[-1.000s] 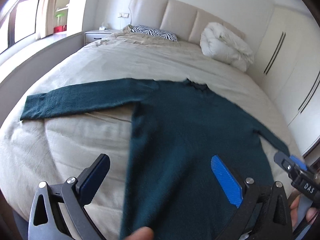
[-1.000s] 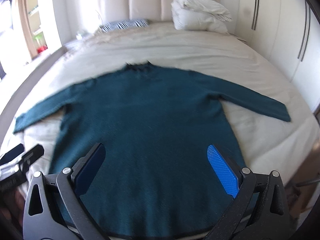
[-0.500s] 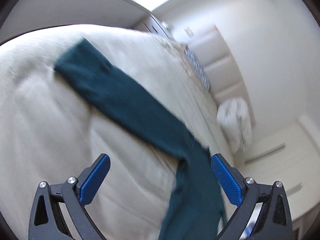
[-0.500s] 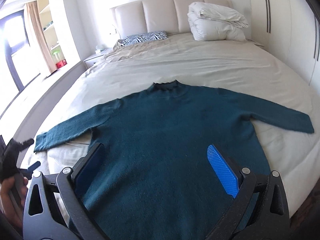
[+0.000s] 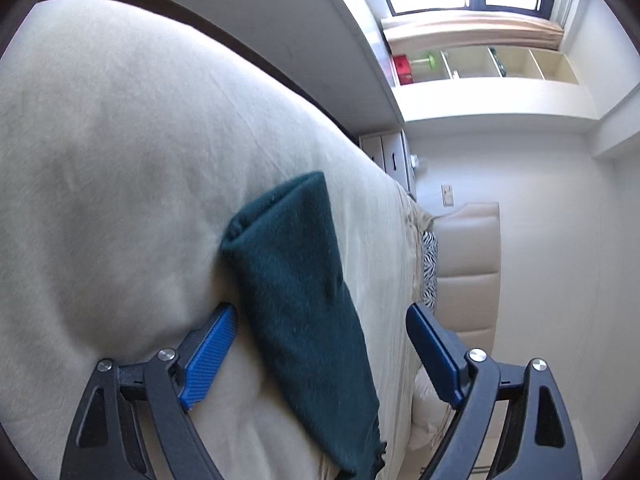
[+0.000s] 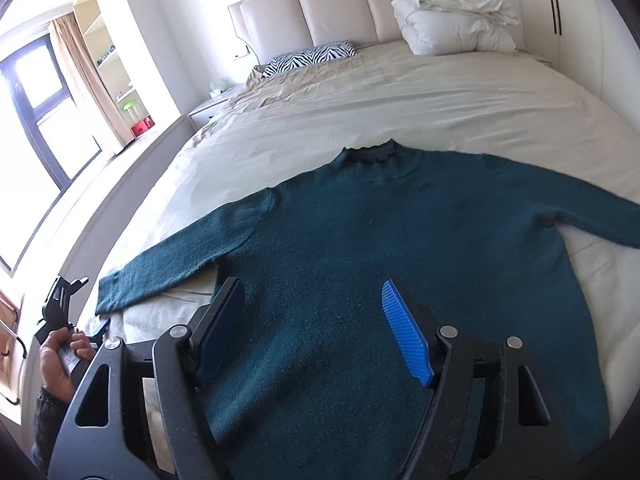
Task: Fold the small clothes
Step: 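Grasp the sleeve cuff nearest the left gripper and lift it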
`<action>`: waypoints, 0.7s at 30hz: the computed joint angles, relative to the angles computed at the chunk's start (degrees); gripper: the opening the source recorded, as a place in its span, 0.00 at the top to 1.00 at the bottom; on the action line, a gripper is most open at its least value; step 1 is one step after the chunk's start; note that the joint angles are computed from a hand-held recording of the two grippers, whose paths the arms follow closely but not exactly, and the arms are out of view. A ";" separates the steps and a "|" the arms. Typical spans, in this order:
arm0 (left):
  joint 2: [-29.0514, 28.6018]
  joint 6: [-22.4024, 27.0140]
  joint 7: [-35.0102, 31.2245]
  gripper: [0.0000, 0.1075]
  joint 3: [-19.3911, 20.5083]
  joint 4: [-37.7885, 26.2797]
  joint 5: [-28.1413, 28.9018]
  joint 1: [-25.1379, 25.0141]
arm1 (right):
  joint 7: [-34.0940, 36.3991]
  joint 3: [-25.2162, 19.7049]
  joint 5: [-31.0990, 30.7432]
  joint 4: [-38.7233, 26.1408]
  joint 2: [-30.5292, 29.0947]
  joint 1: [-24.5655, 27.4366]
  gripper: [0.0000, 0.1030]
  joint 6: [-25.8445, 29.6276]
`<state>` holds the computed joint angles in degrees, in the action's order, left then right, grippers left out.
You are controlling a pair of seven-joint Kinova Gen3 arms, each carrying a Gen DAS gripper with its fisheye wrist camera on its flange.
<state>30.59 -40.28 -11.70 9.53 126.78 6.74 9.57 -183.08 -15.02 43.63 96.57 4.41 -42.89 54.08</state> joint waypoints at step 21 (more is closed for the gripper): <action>0.34 36.46 -15.48 0.92 -33.41 -26.93 -26.02 43.26 | 16.09 -38.20 -19.53 4.53 3.54 53.25 0.61 -26.80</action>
